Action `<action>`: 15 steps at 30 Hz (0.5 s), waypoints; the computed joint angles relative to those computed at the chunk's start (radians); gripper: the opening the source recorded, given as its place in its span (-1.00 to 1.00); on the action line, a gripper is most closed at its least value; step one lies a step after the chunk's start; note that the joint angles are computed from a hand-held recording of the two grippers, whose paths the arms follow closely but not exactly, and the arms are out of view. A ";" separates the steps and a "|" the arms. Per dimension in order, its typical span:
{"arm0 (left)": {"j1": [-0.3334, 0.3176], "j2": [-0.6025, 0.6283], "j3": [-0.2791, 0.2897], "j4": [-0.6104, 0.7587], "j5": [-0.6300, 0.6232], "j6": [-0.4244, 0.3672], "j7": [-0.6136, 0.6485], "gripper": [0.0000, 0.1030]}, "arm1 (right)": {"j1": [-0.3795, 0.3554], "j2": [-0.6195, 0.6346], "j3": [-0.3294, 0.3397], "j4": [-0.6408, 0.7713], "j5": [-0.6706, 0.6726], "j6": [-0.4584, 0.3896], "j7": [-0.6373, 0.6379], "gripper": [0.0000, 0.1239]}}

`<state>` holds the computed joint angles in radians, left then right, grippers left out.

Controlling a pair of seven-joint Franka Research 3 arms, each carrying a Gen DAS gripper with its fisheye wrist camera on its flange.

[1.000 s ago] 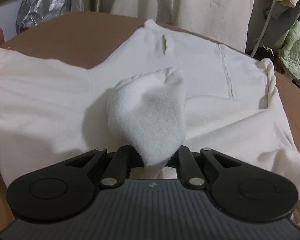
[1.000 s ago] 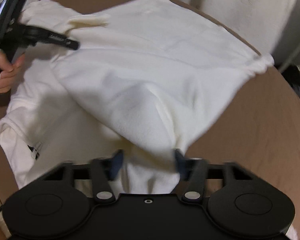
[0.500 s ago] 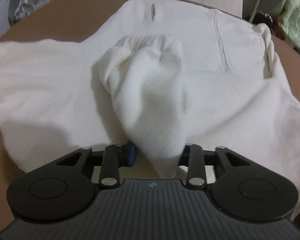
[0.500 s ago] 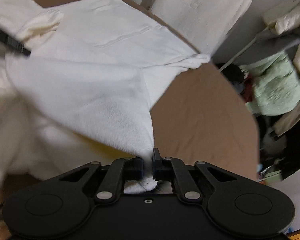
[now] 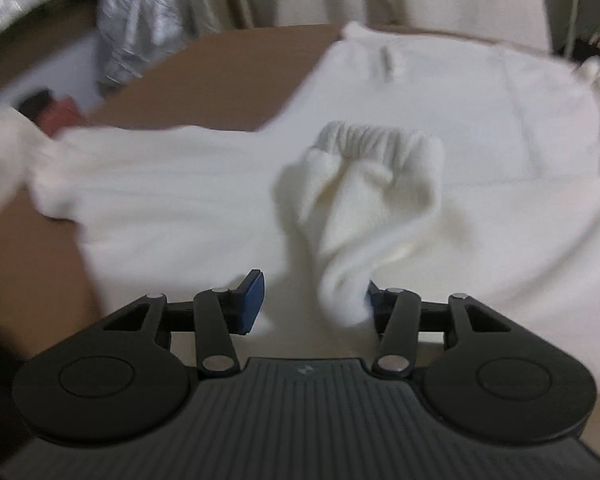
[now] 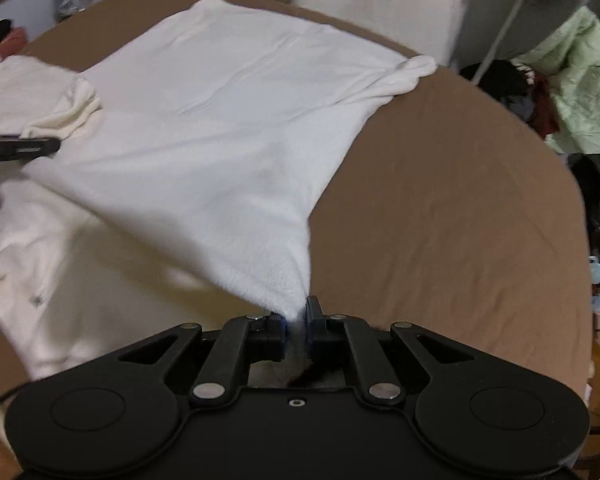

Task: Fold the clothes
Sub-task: 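Open both grippers and release the hoodie onto the bed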

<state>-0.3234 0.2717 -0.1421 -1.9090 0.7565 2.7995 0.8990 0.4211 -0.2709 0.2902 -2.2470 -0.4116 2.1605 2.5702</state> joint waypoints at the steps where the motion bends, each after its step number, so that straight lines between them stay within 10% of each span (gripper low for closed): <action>1: 0.007 -0.008 -0.008 -0.004 -0.029 -0.025 0.014 -0.03 | 0.007 0.006 0.004 0.013 -0.002 -0.021 -0.030 -0.85; 6: 0.022 -0.038 -0.041 0.022 -0.154 -0.190 0.074 0.05 | 0.049 0.055 -0.029 0.113 0.088 -0.121 -0.286 -0.69; 15: 0.045 -0.048 -0.041 0.014 -0.155 -0.186 0.106 0.18 | 0.010 0.083 -0.066 0.214 0.271 0.104 -0.461 -0.15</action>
